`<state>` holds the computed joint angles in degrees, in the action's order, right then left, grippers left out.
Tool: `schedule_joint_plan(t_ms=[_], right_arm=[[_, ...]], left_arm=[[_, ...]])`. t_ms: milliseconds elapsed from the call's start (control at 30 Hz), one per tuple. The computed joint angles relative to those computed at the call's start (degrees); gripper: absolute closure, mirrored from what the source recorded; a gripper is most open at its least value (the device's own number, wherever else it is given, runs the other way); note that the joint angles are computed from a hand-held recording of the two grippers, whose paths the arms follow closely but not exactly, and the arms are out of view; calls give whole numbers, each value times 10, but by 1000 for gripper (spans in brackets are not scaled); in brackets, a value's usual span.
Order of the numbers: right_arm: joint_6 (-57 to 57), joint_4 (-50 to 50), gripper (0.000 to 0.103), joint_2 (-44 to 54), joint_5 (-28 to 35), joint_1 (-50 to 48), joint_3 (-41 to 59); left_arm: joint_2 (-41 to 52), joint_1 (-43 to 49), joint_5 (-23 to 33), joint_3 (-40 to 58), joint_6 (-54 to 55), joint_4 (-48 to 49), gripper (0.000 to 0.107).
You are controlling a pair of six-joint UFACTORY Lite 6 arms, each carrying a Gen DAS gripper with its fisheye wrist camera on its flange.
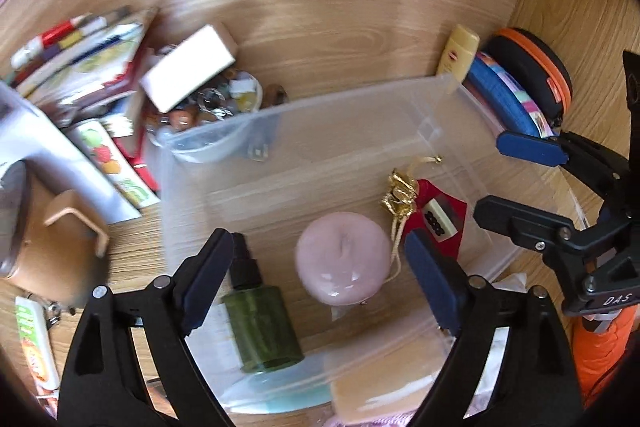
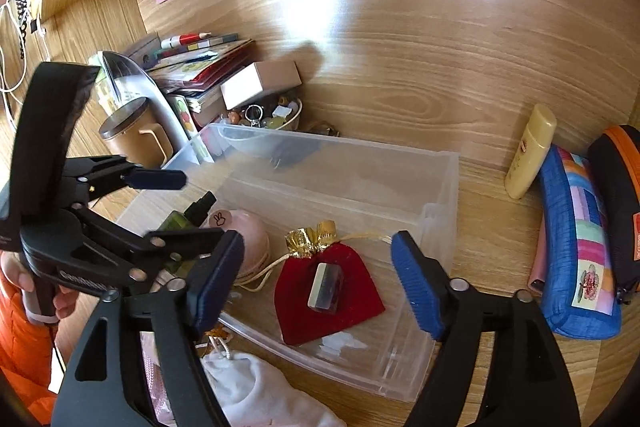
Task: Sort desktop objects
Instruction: 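Carry the compact and block into the clear box and open both grippers, then move both grippers back toward the lipstick tube and white drawstring bag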
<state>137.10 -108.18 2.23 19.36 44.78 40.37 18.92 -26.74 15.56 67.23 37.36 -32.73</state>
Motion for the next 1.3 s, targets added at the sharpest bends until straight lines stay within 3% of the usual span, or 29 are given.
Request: schedule_joint_plan(t_ms=[267, 533, 833, 933, 1100, 1300], right_arm=[[-17, 17, 22, -8, 0, -1, -1], [-137, 140, 22, -26, 16, 13, 12], [-248, 290, 15, -67, 132, 109, 25], [-242, 318, 3, -65, 194, 152, 28], [-233, 350, 2, -51, 275, 215, 40], [-221, 392, 2, -8, 310, 261, 52]], left_arm=[[-79, 13, -45, -64, -56, 45, 16], [-197, 54, -60, -156, 100, -100, 11], [-287, 156, -17, -231, 371, -336, 8], [-297, 197, 7, -252, 428, -376, 7], [-291, 250, 34, -281, 487, -410, 7], [-274, 293, 51, -311, 570, -455, 7]])
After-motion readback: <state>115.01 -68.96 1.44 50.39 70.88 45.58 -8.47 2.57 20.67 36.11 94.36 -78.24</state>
